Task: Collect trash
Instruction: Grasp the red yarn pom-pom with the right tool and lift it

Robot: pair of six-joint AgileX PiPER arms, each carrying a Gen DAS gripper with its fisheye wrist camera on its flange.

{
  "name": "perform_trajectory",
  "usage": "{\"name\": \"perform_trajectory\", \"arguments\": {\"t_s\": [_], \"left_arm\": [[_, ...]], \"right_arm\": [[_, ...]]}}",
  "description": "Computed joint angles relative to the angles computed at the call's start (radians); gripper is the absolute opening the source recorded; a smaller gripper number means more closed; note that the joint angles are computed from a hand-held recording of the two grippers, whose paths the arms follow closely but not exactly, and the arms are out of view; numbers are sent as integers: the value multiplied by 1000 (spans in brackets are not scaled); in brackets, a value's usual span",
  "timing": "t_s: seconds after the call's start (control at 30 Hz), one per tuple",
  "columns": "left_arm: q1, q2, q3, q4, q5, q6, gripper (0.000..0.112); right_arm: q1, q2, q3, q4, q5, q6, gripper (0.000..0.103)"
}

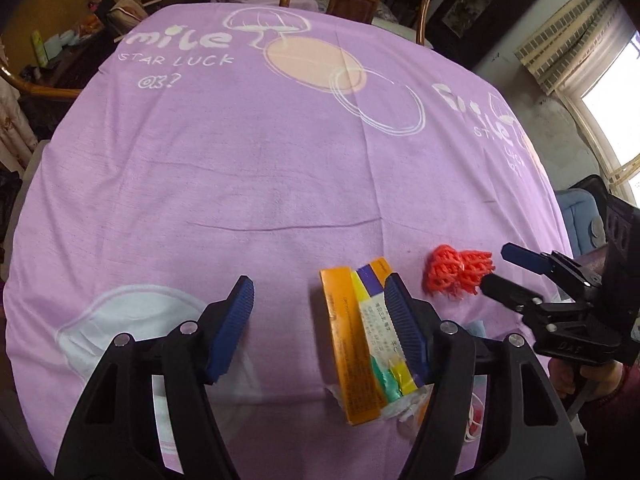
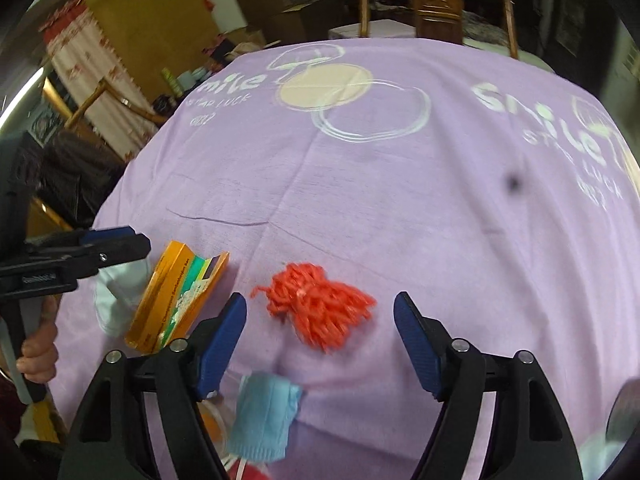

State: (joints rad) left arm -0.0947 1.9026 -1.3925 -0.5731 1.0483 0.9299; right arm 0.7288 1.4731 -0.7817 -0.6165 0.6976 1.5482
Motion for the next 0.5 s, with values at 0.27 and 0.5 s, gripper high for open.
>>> {"name": "perform_trajectory", "arguments": {"t_s": [0.27,0.5], "left_arm": [[-2,49,-43,-32,4,-9,66],[9,16,-58,-55,19,-3,66]], "right_arm": [[-58,96,-34,51,-70,-146,49],[-7,69,-44,-25,-30,-77,24]]}}
